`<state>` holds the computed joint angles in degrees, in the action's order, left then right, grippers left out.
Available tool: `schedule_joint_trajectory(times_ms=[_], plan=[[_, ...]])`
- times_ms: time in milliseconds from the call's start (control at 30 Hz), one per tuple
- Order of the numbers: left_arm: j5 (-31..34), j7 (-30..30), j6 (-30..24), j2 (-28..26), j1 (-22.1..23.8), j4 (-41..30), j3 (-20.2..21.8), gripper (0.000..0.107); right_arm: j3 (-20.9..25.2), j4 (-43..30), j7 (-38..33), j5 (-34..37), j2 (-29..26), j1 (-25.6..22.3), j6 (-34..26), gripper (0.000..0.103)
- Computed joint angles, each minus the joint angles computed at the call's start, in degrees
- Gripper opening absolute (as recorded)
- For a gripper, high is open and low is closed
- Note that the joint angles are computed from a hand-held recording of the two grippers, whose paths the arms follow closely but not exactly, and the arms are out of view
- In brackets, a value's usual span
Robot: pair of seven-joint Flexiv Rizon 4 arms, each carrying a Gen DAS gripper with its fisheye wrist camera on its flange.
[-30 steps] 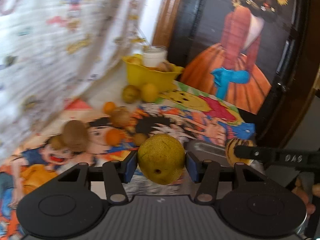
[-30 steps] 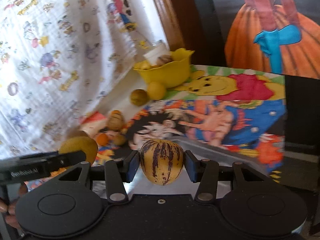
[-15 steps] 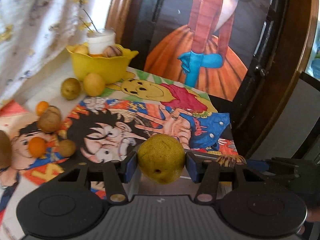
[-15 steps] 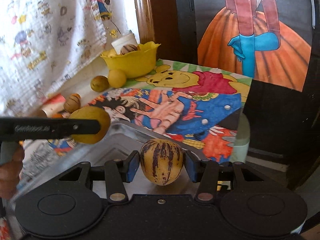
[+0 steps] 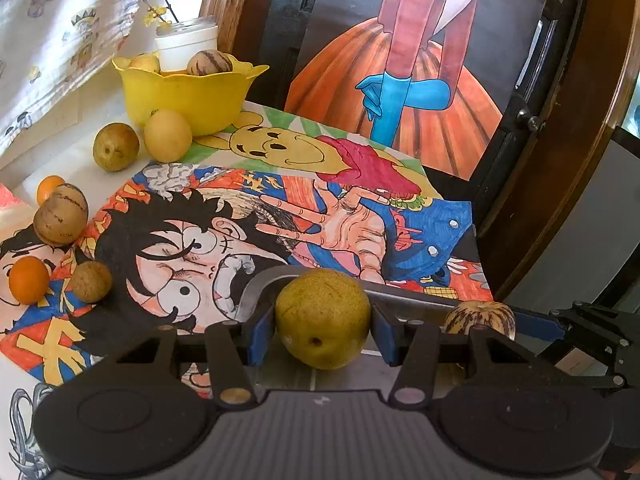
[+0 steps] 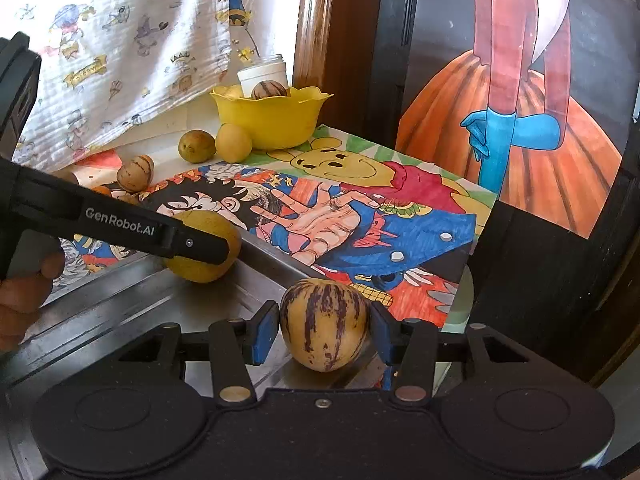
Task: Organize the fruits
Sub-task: 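Carry the pear with the left tool while the right tool carries the melon over the tray, then open the left gripper releasing the pear while the right gripper releases the melon onto the tray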
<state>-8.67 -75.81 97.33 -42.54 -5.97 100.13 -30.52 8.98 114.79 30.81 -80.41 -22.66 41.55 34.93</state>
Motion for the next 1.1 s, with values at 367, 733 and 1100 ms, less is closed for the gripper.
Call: schedule_joint_trajectory(times_ms=[367, 733, 1100], plan=[[-1.36, -1.9, 0.92, 1.88, -0.33, 1.36, 0.76, 0.074, 0.78, 0.19, 1.8, -0.01, 0.93, 1.42, -2.69, 0.064], [4.19, -11.36, 10.11, 11.92, 2.55, 12.94, 3.35, 0.102, 3.25, -1.0, 6.92, -0.05, 1.93, 6.58, -8.97, 0.095], [13.98, -21.8, 18.48, 23.58, 2.83, 28.36, 10.64, 0.103, 5.18, -8.16, 8.09, 5.26, -0.93, 16.48, -19.84, 0.102]])
